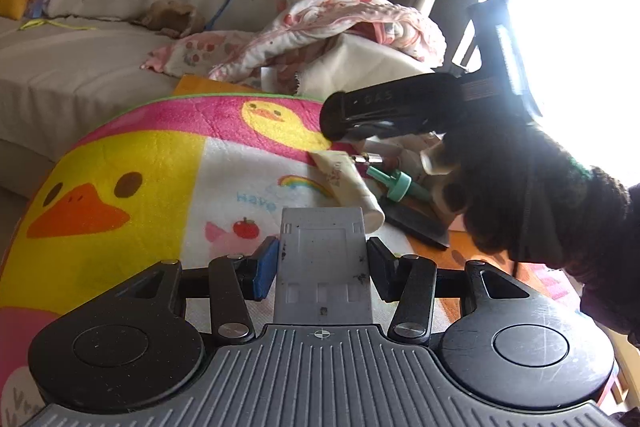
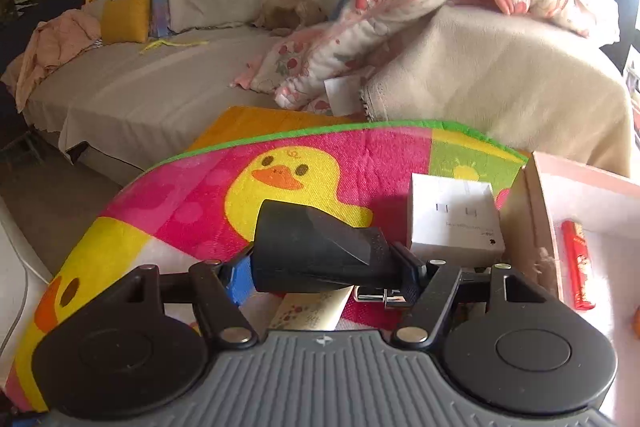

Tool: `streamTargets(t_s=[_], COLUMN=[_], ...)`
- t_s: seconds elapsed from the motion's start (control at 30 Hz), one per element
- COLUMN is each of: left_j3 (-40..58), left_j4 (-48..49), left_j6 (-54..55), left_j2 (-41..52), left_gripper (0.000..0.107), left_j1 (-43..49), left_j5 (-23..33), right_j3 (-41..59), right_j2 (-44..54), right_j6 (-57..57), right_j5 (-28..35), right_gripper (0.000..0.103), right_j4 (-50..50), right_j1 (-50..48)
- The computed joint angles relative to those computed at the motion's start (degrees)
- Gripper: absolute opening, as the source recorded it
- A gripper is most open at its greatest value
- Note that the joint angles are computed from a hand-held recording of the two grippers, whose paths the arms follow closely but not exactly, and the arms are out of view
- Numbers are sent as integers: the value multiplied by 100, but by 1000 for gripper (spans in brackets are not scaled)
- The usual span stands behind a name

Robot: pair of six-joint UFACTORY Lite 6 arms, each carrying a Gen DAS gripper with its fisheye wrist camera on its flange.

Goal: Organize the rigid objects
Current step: 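Lift the charger with the left gripper while the right gripper grasps the black cone object, then lower the charger into the pink box and open the left gripper while the right carries the black object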

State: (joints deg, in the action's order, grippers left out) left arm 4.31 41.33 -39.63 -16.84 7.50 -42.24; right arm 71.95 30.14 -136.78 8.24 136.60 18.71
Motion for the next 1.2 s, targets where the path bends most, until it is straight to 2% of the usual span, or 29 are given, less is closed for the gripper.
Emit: streamTargets(t_s=[0.07, 0.13, 0.3, 0.4, 0.47, 0.6, 0.67, 0.8, 0.9, 1.07, 1.2], left_j3=[29, 40, 145, 355, 579, 1327, 1707, 2803, 3874, 6032, 7535], left_j4=[70, 161, -92, -995, -1661, -3434, -3834, -4673, -5929, -6883, -8379], left_j6=[-142, -317, -416, 110, 539, 1880, 2228, 3125, 4407, 5034, 6139], left_j2=[-52, -135, -344, -209, 24, 611, 753, 1124, 1688, 3238, 4381], left_gripper=[53, 53, 53, 53, 53, 53, 53, 53, 53, 53, 53], left_j1=[-211, -500, -1916, -3179, -3909, -5110, -5294, -5260, -5118, -4775, -4661], left_j5=[131, 283, 960, 1418, 1623, 2114, 2308, 2666, 2594, 2784, 3009], right_j3=[-1107, -2208, -4508, -5383, -5738, -5959, -5876, -5812, -5611, -5367, -5330], right_j2=[-1043, -2153, -4835, -5855, -6254, -6031, -5539, -4804, -4264, -3704, -3537], right_j6=[-597, -685, 803, 1712, 1818, 1096, 548, -538, -701, -747, -843], right_j5=[494, 903, 1689, 2517, 3102, 4230, 4798, 5412, 5605, 5588, 5503], right_gripper=[69, 69, 69, 69, 69, 69, 69, 69, 69, 69, 69], right_j4=[174, -173, -2982, -4781, -5558, -6043, -6215, -6214, -6105, -5774, -5676], right_j1=[-143, -396, -1822, -3423, -4622, -6903, -7983, -9234, -9471, -9379, -9332])
